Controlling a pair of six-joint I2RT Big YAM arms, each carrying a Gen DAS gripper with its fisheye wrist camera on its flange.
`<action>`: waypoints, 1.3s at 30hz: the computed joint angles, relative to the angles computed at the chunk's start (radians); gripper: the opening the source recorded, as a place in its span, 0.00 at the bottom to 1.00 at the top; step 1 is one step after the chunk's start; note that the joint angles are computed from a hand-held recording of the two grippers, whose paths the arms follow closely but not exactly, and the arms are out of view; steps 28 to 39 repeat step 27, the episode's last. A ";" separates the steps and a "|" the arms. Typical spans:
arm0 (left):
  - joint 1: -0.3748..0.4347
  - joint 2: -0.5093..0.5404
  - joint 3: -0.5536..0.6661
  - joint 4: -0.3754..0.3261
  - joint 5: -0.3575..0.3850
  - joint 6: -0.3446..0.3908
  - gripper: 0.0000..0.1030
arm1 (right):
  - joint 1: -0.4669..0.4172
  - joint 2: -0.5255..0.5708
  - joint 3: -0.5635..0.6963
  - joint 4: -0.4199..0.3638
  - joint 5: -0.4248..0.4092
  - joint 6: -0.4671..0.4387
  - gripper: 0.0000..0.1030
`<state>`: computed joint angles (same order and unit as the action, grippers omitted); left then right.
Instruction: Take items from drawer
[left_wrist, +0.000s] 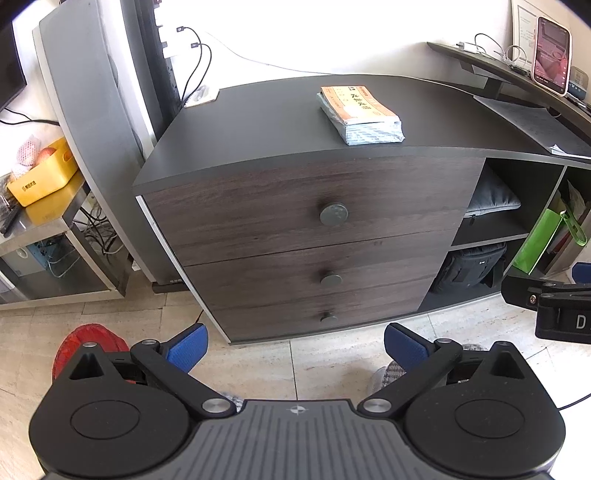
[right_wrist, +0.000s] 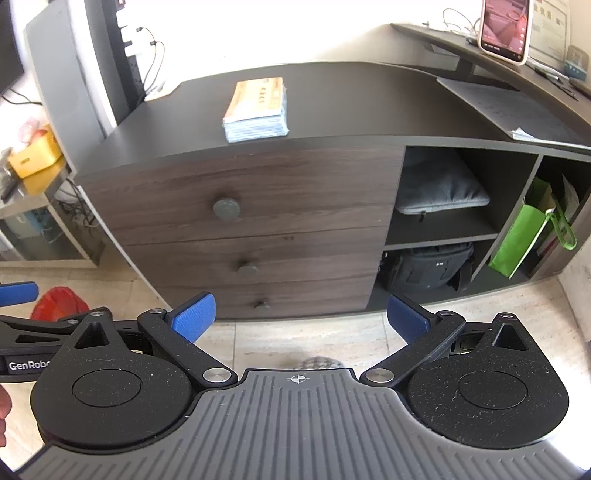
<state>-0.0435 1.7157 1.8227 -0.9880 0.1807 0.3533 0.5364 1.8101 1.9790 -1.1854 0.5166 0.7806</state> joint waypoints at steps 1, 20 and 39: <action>0.001 0.003 0.003 -0.004 0.003 -0.003 0.99 | 0.000 0.003 0.003 -0.002 -0.001 -0.001 0.99; 0.001 0.020 0.016 -0.021 0.019 -0.009 0.99 | -0.006 0.035 0.034 -0.014 -0.017 -0.021 0.99; 0.002 0.019 0.016 -0.017 0.010 -0.012 0.99 | -0.005 0.041 0.042 -0.018 -0.019 -0.024 0.99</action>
